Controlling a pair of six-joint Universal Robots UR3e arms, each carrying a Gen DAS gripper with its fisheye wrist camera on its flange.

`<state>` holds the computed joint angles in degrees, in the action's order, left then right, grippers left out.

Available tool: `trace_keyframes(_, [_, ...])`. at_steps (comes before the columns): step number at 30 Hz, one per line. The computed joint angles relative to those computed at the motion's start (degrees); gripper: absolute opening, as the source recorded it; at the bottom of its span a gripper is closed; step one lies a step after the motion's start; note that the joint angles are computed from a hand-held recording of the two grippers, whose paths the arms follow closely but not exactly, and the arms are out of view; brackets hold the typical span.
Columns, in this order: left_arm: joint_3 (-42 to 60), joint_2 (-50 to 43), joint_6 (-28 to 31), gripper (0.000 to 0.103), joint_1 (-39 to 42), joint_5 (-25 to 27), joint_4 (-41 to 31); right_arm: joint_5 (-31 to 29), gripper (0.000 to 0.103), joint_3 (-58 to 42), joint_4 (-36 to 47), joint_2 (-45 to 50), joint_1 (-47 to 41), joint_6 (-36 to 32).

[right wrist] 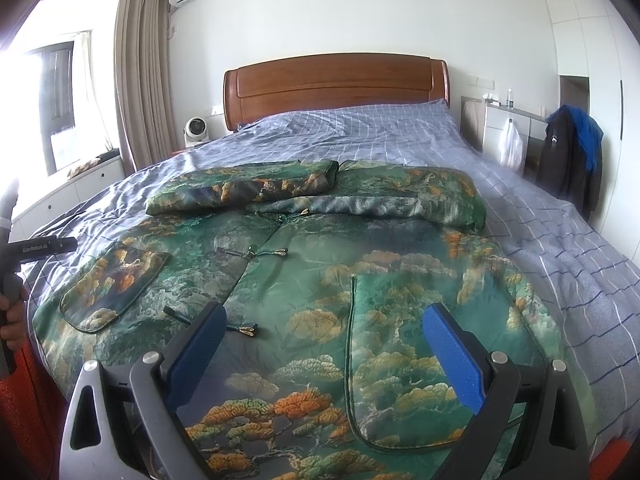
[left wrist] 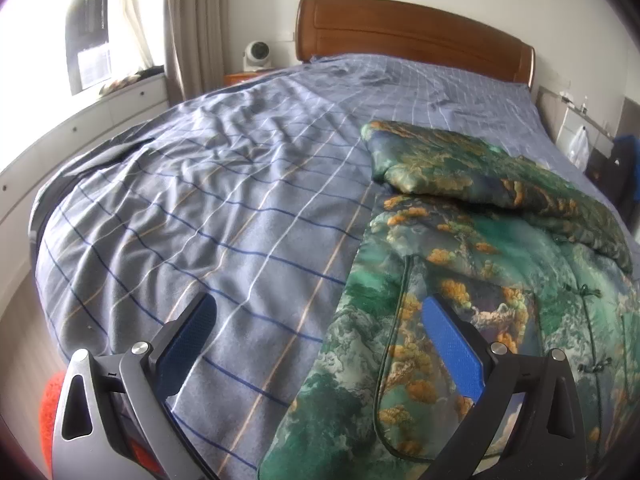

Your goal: Fold large clothes

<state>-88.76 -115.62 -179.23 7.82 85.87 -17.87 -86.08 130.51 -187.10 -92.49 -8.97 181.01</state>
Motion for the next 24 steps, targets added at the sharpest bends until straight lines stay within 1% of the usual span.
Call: trace_keyframes(24, [-0.14,-0.05,-0.18,0.102,0.43,0.18,0.64,-0.25,0.098,0.13,-0.15,-0.14,0.09,0.19])
